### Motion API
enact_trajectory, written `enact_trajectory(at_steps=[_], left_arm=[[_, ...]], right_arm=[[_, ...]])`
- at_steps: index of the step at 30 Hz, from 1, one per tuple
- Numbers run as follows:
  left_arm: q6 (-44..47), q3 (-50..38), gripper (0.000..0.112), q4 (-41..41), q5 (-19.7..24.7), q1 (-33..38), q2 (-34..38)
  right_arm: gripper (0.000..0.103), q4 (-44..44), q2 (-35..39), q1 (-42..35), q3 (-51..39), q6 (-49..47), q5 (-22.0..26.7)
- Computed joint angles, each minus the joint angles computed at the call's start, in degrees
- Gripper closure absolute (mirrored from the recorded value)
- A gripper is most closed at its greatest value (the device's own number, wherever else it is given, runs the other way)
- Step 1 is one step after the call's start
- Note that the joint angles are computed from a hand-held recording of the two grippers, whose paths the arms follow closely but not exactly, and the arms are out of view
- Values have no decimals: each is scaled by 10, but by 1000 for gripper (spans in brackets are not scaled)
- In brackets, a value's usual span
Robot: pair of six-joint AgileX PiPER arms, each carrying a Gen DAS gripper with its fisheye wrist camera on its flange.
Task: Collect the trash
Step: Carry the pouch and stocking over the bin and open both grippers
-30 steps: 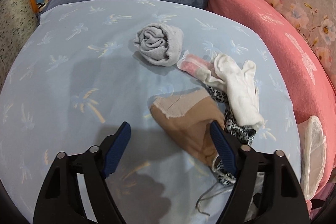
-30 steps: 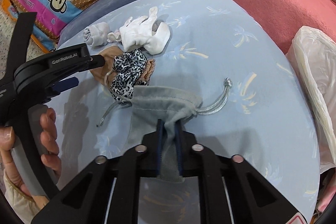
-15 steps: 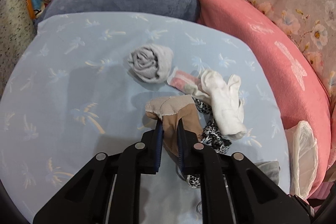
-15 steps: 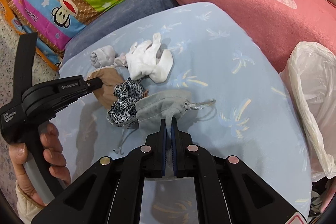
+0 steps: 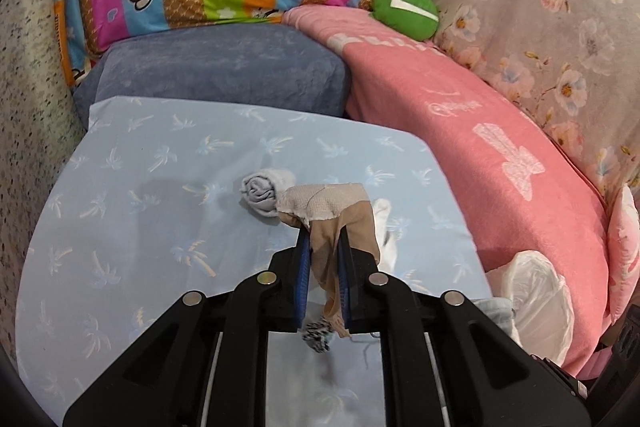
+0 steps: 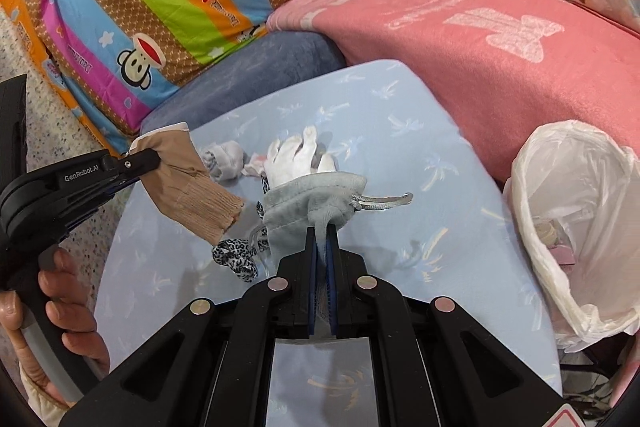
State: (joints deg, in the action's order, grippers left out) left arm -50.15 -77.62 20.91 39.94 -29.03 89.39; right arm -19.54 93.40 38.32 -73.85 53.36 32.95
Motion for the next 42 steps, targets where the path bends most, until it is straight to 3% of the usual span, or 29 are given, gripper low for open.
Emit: enact_trajectory(at_steps=[11, 20, 33, 42], left_arm=[[-18, -89, 100, 42, 42, -109, 39], [13, -192, 100, 34, 81, -174, 110], [99, -430, 99, -6, 165, -248, 265], [178, -689, 98, -46, 271, -272, 417]], right_arm=[[99, -61, -119, -22, 85, 63, 2], [99, -59, -226, -93, 163, 60, 2], [99, 71, -332, -285, 245, -101, -11], [99, 198, -357, -422, 271, -262, -20]])
